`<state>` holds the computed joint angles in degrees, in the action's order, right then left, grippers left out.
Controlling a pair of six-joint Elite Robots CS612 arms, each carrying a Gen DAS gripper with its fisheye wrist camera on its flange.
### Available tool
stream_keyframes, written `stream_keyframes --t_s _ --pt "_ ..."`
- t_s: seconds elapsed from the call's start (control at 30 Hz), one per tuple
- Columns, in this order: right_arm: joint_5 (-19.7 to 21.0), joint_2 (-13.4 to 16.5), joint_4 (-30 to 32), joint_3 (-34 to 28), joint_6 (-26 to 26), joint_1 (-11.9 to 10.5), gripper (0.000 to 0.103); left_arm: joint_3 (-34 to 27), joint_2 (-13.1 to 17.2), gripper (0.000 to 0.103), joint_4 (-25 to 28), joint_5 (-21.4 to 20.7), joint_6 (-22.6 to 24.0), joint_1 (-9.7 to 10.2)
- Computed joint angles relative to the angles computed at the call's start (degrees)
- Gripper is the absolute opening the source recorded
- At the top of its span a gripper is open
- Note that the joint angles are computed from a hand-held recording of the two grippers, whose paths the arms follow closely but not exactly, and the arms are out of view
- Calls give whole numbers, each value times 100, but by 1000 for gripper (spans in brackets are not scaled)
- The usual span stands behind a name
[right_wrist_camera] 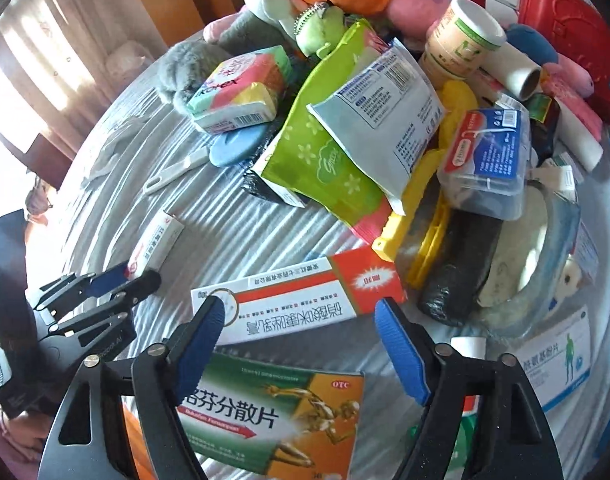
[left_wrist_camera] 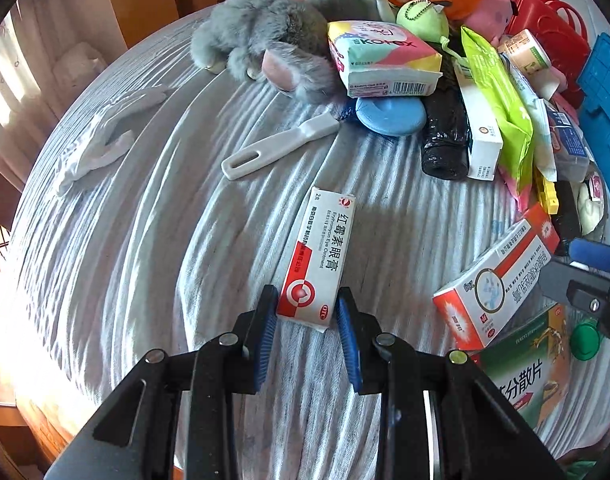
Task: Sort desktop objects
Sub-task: 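Grasp the white-red ointment box with the left tool while the right tool reaches for another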
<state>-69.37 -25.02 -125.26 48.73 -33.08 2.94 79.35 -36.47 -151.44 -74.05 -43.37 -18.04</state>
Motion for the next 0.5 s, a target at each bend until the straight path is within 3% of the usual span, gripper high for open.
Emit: stream_keyframes --t_s 0.2,0.4,0.5 --pt "-287 147 256 -261 530 48 82 -257 150 28 -173 -115 77 4" --pt "-417 168 130 -256 1187 95 83 -277 148 27 -394 -4 774 -5" --pt "-517 188 199 -273 1616 103 84 -419 233 27 -282 -313 1139 119"
